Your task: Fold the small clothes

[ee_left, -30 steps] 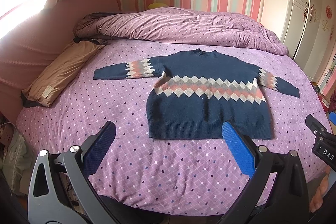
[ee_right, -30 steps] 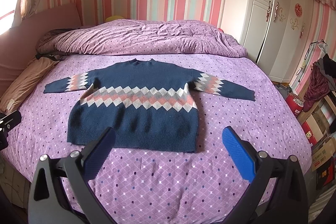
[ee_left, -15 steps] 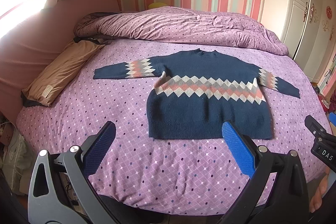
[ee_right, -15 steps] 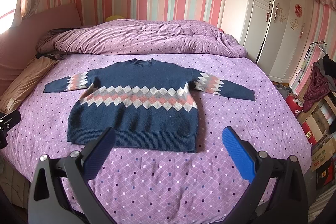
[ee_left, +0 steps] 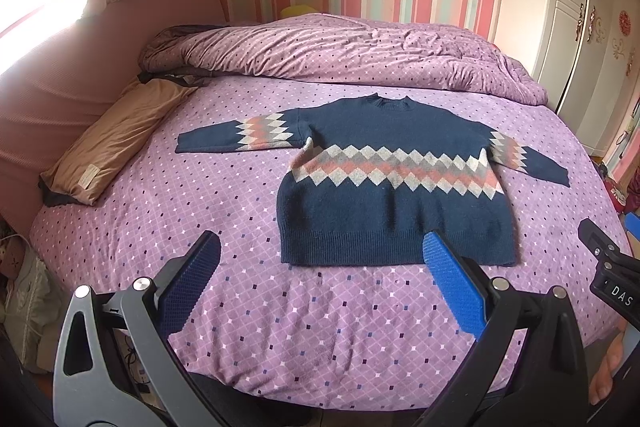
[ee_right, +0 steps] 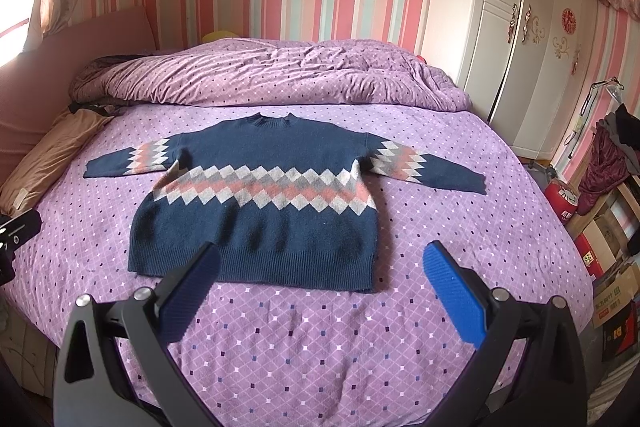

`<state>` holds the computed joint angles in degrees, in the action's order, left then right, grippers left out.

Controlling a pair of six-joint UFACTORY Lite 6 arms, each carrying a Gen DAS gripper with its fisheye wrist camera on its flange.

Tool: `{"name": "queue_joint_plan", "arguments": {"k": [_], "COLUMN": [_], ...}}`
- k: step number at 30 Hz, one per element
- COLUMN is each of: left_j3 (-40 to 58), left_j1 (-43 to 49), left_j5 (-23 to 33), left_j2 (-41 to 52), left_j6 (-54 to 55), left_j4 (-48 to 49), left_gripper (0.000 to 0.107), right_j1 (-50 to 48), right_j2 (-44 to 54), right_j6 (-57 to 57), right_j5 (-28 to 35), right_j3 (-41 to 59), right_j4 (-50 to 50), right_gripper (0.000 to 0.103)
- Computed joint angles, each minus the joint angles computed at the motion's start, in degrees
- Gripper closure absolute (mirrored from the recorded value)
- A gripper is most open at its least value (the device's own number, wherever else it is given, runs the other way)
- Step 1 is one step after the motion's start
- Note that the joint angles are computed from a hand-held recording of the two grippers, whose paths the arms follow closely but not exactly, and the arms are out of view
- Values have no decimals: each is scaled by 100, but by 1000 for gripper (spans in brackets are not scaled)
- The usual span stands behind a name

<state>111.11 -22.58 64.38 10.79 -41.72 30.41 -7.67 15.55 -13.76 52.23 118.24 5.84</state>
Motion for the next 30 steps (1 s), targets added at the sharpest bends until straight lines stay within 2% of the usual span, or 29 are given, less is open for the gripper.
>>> {"name": "queue_joint_plan", "arguments": {"k": [20,26,30], "left_j3": [392,568,784], "left_j1": [5,443,819], "left_j5": [110,-127,-395], "left_j2": [257,548,937], "left_j6": [143,495,768], "left_j4": [-110,-516,-721], "left_gripper": [7,7,7], "right_j1": [-13,177,327], "right_j2": [-70,443,1260], "right_j6": [-20,148,332], "right_j5": [-51,33,129], "right_j3": [-116,490,1358], "right_j4": [29,-160,-272], "right_gripper": [1,1,1]}}
